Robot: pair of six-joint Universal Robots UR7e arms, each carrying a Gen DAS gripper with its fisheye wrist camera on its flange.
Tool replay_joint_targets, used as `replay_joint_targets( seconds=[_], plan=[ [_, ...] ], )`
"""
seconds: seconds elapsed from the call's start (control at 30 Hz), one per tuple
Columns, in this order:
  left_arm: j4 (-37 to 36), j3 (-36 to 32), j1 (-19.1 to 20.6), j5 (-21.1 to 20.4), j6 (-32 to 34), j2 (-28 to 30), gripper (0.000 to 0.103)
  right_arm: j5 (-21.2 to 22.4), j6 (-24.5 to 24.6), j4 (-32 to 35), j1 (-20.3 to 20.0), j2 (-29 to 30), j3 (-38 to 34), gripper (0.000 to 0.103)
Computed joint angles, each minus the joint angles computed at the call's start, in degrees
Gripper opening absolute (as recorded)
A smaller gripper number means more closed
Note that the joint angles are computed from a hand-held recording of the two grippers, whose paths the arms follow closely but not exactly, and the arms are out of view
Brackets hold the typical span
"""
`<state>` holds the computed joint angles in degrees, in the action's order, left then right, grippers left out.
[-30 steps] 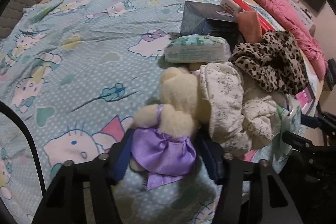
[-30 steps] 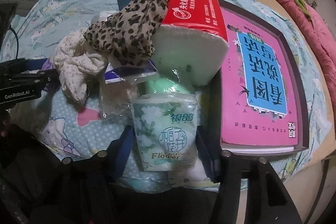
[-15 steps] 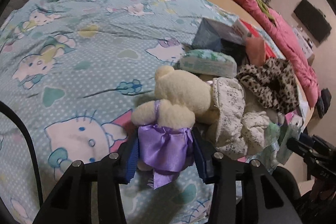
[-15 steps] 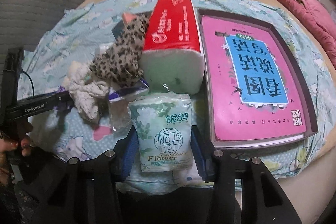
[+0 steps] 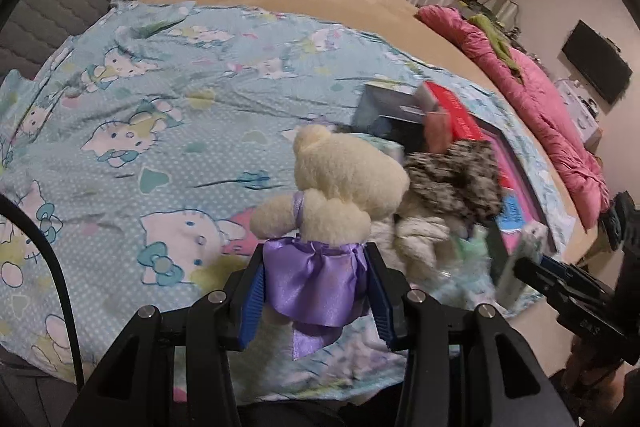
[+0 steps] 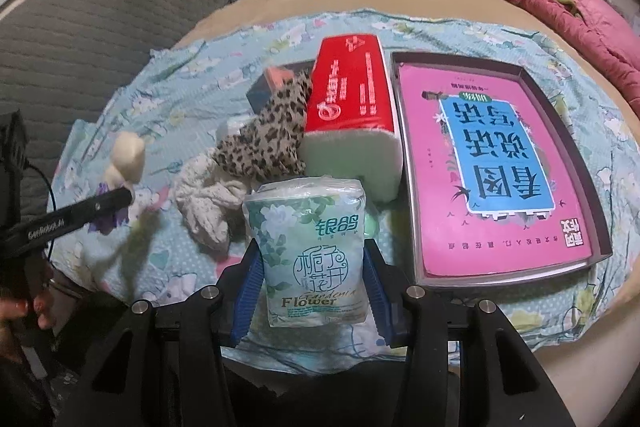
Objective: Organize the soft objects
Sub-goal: 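Carry the bear with the left tool while the right tool carries the tissue pack toward the pink tray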
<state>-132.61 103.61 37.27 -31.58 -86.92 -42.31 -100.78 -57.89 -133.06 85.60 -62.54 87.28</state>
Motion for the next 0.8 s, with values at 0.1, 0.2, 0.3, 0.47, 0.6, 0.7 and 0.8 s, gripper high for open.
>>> replay_joint_targets(
  seconds=[0.1, 0.2, 0.3, 0.47, 0.6, 0.7, 0.8],
  plan=[
    [-0.56, -1.75, -1.08, -0.26, 3.03, 1.14, 0.046, 1.62, 0.45, 0.38, -0.24, -0.67, -0.08, 0.049],
    [1.54, -4.09, -1.73, -0.17, 3.94, 2.17, 0.046, 2.99, 0.83, 0.56, -0.55, -1.29, -0.27, 0.049],
    [1.83, -6.14, -2.15, -0.19, 4.83, 3.22, 0.046, 4.10, 1.20, 0.71, -0.80, -1.69, -0.70, 0.049],
    [4.06, -10.60, -2.52, 0.02, 6.59, 5.62, 0.046, 5.67, 2.50, 0.03, -1.40, -2.08, -1.89, 0.049],
    [4.66, -14.23, -2.58, -0.23, 9.00, 7.82, 0.046, 7.20, 4.35, 0.60, -2.00, -2.08, -3.46, 0.049],
    [4.91, -16.75, -2.43, -0.37, 11.08, 9.28, 0.046, 8.51, 5.79, 0.78, -2.53, -2.01, -4.67, 0.049],
    [4.46, -19.63, -2.17, -0.57, 13.98, 11.08, 0.046, 9.70, 6.97, 0.00, -3.01, -2.07, -5.49, 0.049]
  ],
)
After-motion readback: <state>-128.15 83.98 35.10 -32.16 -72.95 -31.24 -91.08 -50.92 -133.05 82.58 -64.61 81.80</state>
